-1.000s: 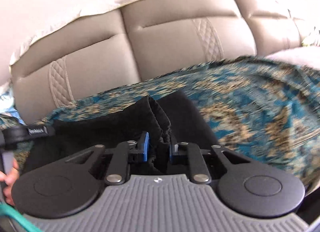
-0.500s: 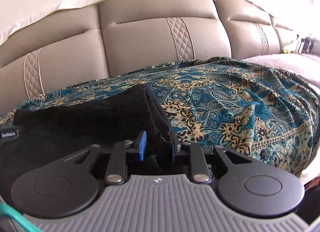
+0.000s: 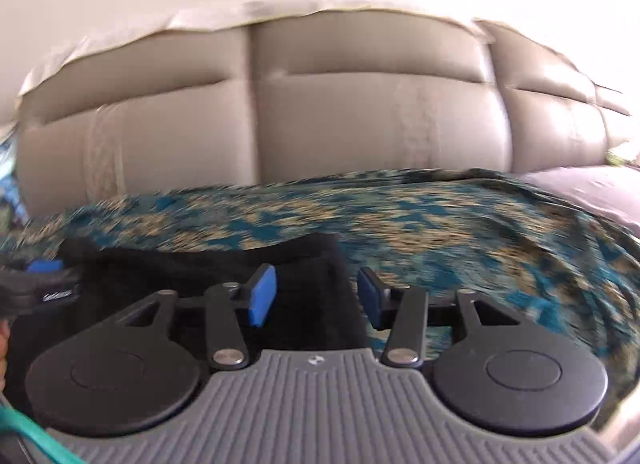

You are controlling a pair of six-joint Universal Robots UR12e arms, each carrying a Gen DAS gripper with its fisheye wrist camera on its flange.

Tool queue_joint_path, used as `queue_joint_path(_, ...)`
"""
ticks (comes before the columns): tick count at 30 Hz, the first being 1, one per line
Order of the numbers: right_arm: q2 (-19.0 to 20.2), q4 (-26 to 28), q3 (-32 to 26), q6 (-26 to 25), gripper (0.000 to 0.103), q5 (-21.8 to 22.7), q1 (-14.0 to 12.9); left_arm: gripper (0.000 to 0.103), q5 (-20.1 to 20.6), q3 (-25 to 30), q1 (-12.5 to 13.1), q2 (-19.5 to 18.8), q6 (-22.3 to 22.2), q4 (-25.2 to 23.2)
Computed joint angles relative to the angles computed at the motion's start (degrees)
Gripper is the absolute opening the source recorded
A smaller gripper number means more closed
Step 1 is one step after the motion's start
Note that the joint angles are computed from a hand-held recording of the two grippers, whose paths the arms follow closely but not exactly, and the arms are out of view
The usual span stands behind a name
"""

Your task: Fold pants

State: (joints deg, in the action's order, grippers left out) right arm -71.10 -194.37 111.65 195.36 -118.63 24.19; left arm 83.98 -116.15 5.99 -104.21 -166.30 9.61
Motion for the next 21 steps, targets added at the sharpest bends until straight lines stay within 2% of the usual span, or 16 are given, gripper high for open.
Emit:
queue_joint_path(1,0.3,1.1,-0.6,-1.0,0.046,1.5,-0.2,0.035,0.0,0.0,0.0,-0.1,-0.1,0.0)
queue_joint_path(5,2.1,3.4,-2.6,-5.7,0.046,1.0,-0.2,0.036,-0.4,0.1,0.3,-0.1,-1.2,-0.2)
queue_joint_path(13,2.2,5.4,-2.7,-2.5,0.045,5.0,-2.2,0.037,-0.2,0.0,0.2,-0.4,-1.5,0.7)
queue_joint_path(15,2.2,5.3,-2.4,-1.3,0.056,5.3,-2.4,0.037,-0.3,0.0,0.3,-0.4,-1.6,0.7)
queue_joint_path(19,1.7,3.8,-1.3,0.4,0.062,7.3,-3.2,0.038,0.0,0.0,0.3,0.0,-1.7,-0.1)
queue_joint_path(21,1.5,1.1,-0.5,0.1,0.071,7.8,-3.5,0.041,-0.6,-0.2,0.7,0.9,-2.2,-1.1)
